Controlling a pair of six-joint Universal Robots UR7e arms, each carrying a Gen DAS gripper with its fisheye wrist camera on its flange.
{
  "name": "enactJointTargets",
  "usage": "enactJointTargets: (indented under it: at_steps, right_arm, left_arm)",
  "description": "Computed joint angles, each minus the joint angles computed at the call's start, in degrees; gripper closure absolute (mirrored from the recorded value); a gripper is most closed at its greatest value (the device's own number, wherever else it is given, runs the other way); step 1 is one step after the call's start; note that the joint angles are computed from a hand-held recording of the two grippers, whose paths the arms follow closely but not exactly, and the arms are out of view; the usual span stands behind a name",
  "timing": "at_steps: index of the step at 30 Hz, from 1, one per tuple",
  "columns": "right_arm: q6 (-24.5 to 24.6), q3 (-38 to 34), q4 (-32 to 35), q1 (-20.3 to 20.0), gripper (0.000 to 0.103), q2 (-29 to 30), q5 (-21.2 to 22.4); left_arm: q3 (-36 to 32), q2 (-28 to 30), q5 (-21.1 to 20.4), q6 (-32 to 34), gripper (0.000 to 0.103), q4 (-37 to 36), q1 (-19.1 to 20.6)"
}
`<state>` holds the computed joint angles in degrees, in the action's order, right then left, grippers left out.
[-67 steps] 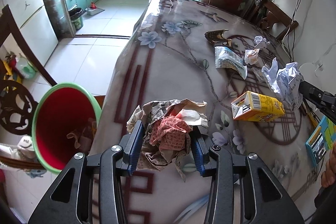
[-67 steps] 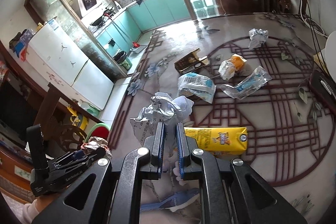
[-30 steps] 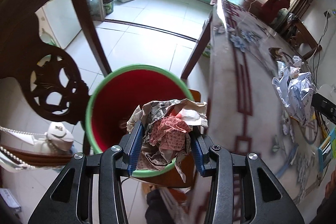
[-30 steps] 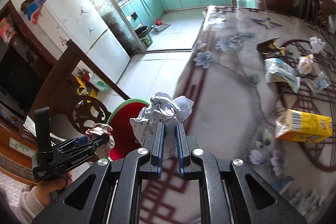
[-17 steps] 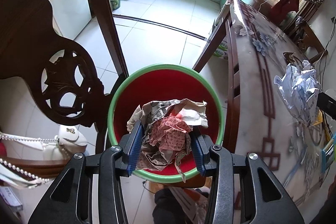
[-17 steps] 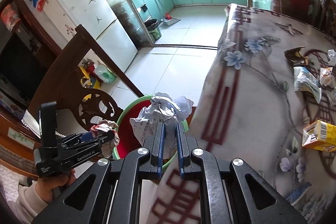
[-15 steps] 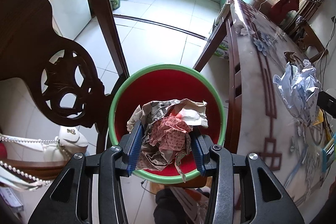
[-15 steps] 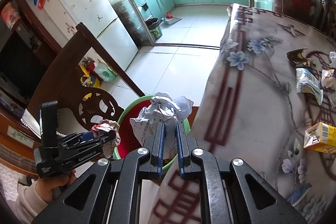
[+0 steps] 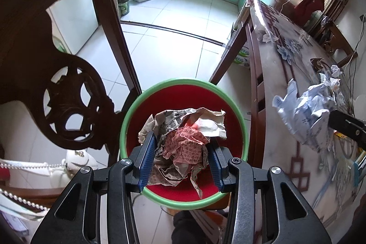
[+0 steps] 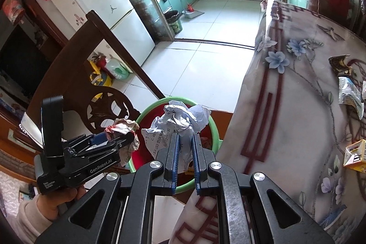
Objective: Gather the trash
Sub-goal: 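Open both tools to drop the crumpled papers into the red bucket, then move both tools back over the trash on the table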
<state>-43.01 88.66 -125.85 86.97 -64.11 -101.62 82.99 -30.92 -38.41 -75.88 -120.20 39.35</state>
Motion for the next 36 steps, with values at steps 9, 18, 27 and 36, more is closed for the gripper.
enactJointTargets:
  at_steps: [9, 18, 27, 36]
  right_arm:
    - [-0.15, -0.79, 0.56, 0.69, 0.094, 1.33, -0.3]
    - [-1.56, -0.99, 0.89, 1.01, 0.093, 1.56, -0.11]
    - [-1.85, -0.42, -2.01, 1.36, 0.073, 1.44, -1.27]
    - [-3.02, -0.09, -7.22, 1.77, 0.072, -0.57, -1.71]
  left_arm:
    - [-0.18, -0.43, 0.91, -0.71, 0.062, 1.51, 0.22]
    - [-3.01, 0.08, 3.63, -5.14, 0.058, 10.41, -0.2]
    - [-9.77, 2.04, 8.47, -14.13, 0.032, 28.61, -1.58]
    - [-22.14, 5.92, 13.64, -22.45, 0.032, 49.64, -4.6]
